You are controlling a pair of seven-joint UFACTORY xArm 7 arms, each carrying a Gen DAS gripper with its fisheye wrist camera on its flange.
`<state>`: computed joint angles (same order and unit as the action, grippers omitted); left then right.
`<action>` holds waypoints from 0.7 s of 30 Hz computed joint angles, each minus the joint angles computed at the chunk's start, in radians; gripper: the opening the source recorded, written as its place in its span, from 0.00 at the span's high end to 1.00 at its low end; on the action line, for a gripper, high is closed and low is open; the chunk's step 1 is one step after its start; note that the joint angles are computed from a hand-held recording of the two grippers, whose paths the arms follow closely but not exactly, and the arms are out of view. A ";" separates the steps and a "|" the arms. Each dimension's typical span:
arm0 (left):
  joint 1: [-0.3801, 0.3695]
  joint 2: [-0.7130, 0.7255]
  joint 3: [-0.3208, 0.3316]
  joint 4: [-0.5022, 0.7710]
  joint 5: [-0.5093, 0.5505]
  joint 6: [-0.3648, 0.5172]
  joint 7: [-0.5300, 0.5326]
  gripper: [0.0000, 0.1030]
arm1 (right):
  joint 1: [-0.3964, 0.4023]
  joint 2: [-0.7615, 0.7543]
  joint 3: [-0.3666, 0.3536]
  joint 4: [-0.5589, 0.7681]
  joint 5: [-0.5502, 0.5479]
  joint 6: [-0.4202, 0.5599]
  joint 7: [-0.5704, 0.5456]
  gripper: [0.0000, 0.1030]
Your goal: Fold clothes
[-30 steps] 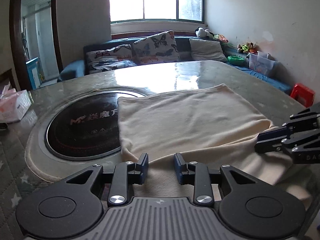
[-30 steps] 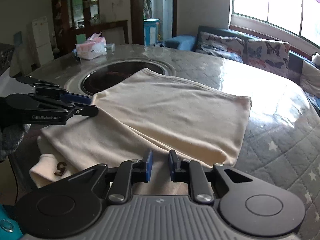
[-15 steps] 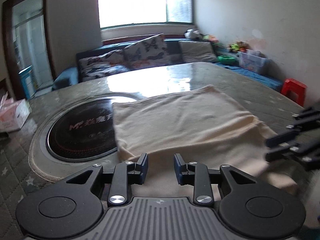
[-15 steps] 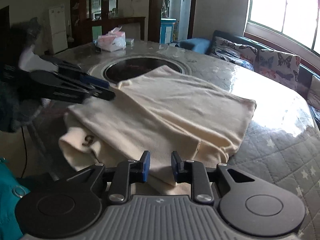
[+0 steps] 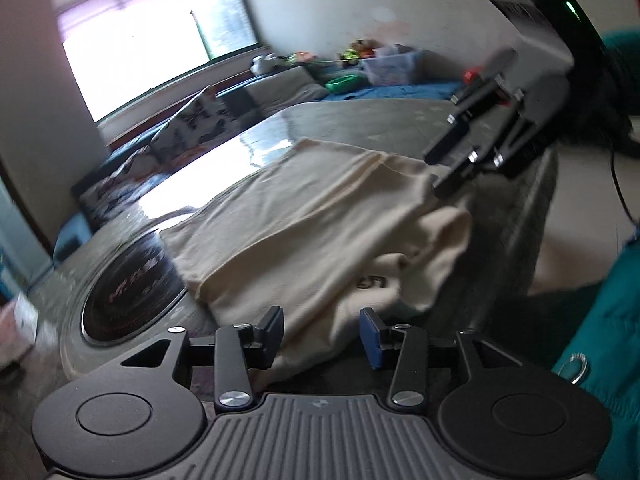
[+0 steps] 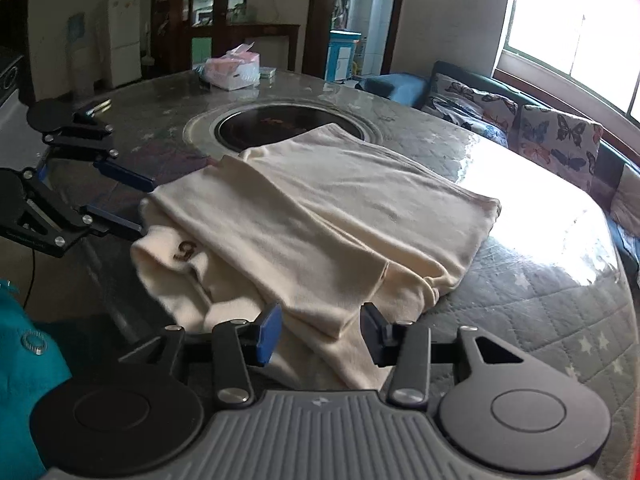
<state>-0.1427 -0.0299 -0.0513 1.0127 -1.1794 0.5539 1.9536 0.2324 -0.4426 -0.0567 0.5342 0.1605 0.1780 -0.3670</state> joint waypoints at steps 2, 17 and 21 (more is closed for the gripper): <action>-0.005 0.003 -0.004 -0.009 -0.031 -0.006 0.062 0.56 | -0.011 -0.018 0.008 -0.004 -0.017 0.023 -0.008 0.55; 0.007 0.018 -0.008 -0.023 -0.140 0.015 0.289 0.56 | 0.007 -0.078 0.023 -0.041 -0.043 0.089 -0.099 0.39; 0.003 0.037 -0.016 -0.001 -0.176 0.027 0.292 0.74 | 0.008 -0.071 0.030 -0.044 -0.050 0.063 -0.107 0.32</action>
